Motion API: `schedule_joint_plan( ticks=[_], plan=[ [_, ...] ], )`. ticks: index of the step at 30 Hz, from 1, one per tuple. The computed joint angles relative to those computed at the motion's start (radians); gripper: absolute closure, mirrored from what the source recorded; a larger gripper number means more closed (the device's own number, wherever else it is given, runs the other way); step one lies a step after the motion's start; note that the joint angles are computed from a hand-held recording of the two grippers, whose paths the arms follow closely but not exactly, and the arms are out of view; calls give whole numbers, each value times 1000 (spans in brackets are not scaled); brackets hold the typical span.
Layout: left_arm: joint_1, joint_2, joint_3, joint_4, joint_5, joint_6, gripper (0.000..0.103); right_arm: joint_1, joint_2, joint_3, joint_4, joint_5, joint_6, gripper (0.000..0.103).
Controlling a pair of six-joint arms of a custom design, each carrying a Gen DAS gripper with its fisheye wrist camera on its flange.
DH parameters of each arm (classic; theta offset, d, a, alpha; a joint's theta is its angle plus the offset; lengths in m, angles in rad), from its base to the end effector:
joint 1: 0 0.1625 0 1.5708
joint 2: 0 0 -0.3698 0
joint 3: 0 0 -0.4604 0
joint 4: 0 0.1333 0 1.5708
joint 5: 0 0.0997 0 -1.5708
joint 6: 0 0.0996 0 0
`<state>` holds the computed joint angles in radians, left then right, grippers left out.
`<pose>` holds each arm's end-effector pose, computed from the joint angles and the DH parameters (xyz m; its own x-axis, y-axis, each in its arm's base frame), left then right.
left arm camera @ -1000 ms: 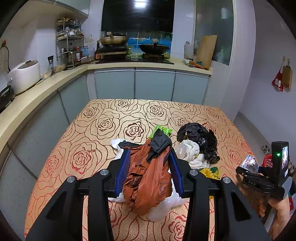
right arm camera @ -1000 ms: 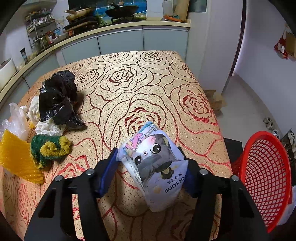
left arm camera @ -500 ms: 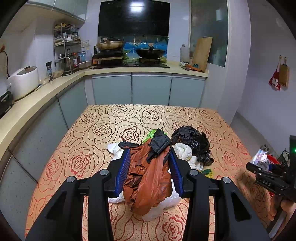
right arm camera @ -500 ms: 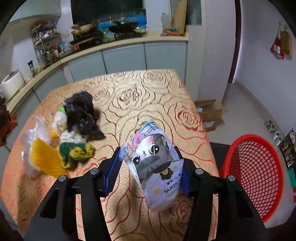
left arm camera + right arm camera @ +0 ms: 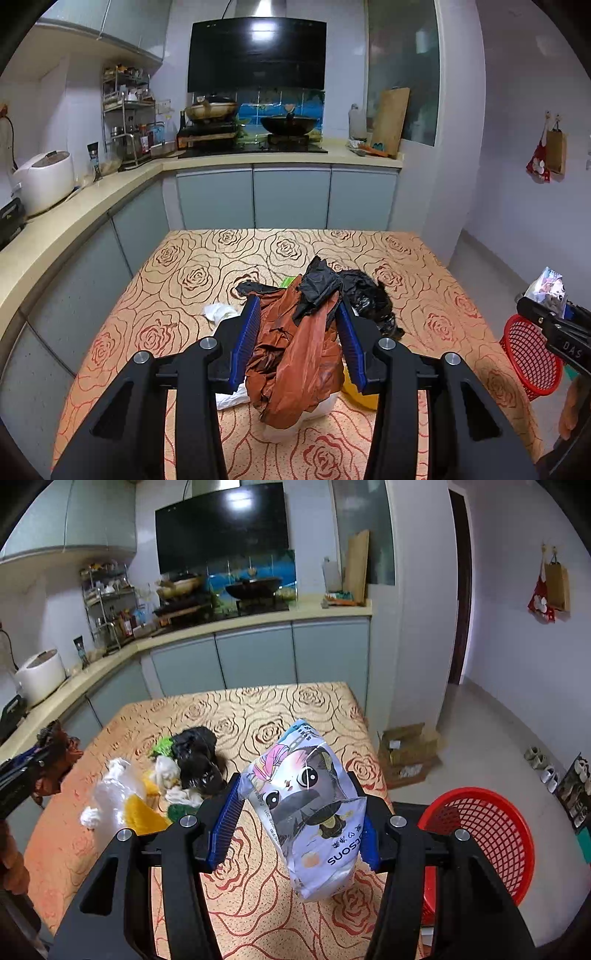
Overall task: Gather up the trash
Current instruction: 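Carry the brown bag and silver packet in both tools over the red wastebasket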
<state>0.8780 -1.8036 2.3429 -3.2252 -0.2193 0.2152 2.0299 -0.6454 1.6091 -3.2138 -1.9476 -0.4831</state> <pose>-0.0609 -0.4343 0.3659 -0.6504 -0.4508 -0.6114 0.4299 0.4452 -0.7855 0.3941 -0.5791 -0.0026 -0.6687 -0.5054 0.5453 -0.7401 0.5225 -0.4234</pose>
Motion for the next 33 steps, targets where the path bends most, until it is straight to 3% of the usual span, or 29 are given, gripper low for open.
schedule_joint_plan(
  ticks=[7,14,33],
  plan=[
    [-26,59,-23,-97,-18,80,63,-2,-37,31,-37,10,9,50],
    [-38,118,-48,-95,-76,86,63,-13,-74,64,-86,-9,17,50],
    [-18,336,-159,16,-346,22,63,-80,-165,131,-205,-110,27,50]
  ],
)
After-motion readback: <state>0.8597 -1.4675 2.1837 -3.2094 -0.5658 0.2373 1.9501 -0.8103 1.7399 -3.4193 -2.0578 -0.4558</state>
